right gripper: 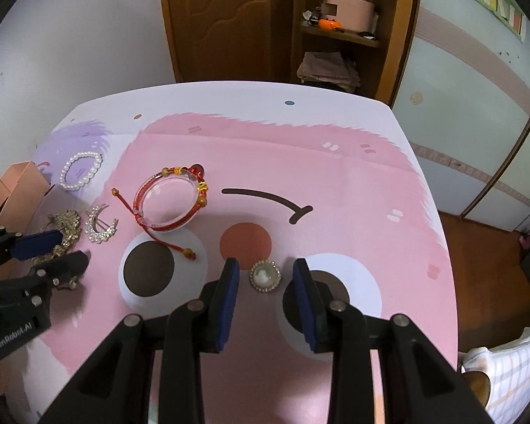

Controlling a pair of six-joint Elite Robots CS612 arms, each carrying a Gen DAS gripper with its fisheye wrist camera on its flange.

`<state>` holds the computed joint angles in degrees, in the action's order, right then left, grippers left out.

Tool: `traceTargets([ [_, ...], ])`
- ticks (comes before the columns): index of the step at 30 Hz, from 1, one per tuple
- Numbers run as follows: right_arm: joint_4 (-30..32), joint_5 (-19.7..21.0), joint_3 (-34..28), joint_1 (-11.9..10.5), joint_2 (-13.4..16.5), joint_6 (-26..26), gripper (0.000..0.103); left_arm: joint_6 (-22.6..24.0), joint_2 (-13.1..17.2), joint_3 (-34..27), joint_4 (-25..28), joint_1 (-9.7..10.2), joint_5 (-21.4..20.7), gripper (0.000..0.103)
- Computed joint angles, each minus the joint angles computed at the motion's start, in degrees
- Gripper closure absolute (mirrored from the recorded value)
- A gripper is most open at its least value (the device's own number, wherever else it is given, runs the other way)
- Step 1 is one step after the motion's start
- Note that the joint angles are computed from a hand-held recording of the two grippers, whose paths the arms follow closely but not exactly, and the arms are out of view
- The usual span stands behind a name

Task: Organize jewelry
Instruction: 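Close left gripper on the gold leaf comb while right gripper closes on the pearl brooch, then carry the gold comb with left gripper while right gripper carries the pearl brooch to the box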

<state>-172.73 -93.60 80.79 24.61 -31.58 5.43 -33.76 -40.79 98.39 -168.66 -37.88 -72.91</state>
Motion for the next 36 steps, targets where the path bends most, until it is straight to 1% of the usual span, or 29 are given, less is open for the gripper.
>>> traceTargets([
  [1, 0.0, 0.0, 0.0, 0.0, 0.0, -0.1, 0.082, -0.2, -0.1, 0.2, 0.1, 0.03, 0.3, 0.088],
  [2, 0.2, 0.0, -0.2, 0.0, 0.1, -0.2, 0.084, -0.3, -0.2, 0.3, -0.1, 0.17, 0.0, 0.088],
  [5, 0.3, -0.3, -0.4, 0.1, 0.2, -0.3, 0.084, -1.0, -0.3, 1.0, -2.0, 0.81, -2.0, 0.088],
  [10, 0.0, -1.0, -0.2, 0.3, 0.1, -0.8, 0.085, -2.0, -0.8, 2.9, -4.9, 0.99, -2.1, 0.088],
  [13, -0.8, -0.8, 0.4, 0.3, -0.2, -0.6, 0.085, -2.7, -1.5, 4.0, -5.9, 1.09, -2.2, 0.089],
  [26, -4.7, 0.9, 3.3, 0.6, -2.0, -0.3, 0.085, -1.6, -4.9, 7.2, -10.0, 0.07, -1.4, 0.089],
  [36, -7.9, 2.4, 6.0, 1.4, -4.2, -1.6, 0.085, -0.8, -8.4, 9.9, -12.5, -0.48, -1.2, 0.089],
])
